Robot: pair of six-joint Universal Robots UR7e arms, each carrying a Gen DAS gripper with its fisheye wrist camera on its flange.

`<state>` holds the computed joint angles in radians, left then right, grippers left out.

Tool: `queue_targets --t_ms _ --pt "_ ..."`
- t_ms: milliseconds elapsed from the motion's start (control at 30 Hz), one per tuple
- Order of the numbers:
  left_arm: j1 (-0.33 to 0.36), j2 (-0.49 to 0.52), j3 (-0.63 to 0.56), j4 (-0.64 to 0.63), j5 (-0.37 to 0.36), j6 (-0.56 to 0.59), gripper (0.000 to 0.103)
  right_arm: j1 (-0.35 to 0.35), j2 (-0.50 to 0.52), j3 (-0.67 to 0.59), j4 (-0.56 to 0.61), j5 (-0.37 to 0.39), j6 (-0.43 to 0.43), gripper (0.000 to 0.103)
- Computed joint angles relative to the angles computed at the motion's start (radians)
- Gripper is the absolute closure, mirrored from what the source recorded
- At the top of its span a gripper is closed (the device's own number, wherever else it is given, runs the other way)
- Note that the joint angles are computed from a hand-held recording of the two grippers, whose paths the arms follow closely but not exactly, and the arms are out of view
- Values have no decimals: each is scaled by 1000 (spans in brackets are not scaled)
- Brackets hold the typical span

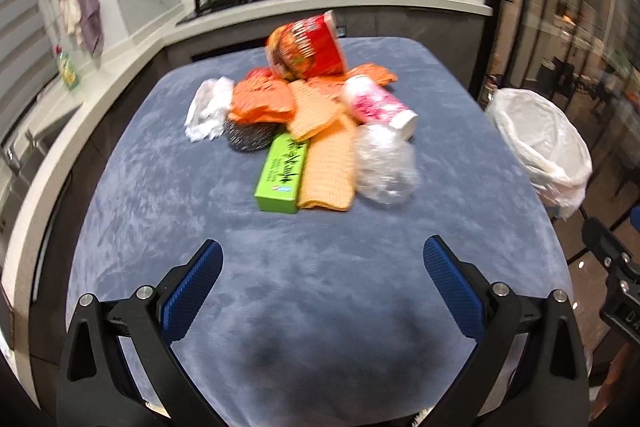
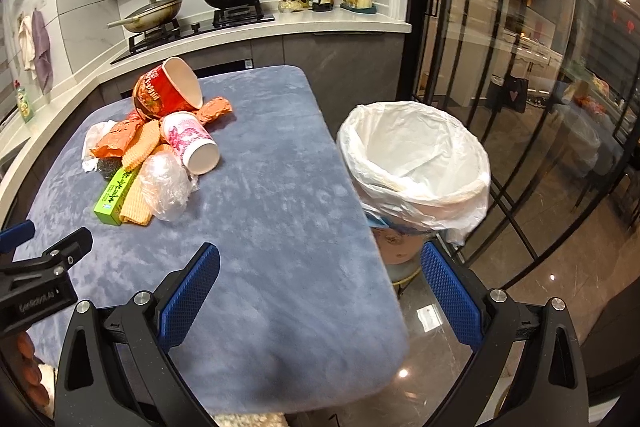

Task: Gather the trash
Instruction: 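Grasp the clear plastic bag with the right tool while the left tool grasps the green box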

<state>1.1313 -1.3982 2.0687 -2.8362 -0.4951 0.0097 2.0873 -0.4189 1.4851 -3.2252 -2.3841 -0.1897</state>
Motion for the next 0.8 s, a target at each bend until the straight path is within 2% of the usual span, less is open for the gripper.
queue_targets --t_ms 133,300,467,600,633,800 --pt "44 11 -36 -42 -10 32 7 -4 43 -67 54 36 6 7" --pt "99 38 -88 -94 -23 80 7 0 115 -168 77 107 -31 7" --pt "154 53 -143 -63 -73 71 7 4 214 -318 141 188 -67 7" --pt "191 71 -181 -45 -100 63 7 8 297 -447 204 203 -102 9" --pt "199 78 -192 -43 -95 61 7 8 321 -487 227 208 -107 12" --pt "243 90 -245 -10 -132 40 7 -5 411 -649 335 231 -79 15"
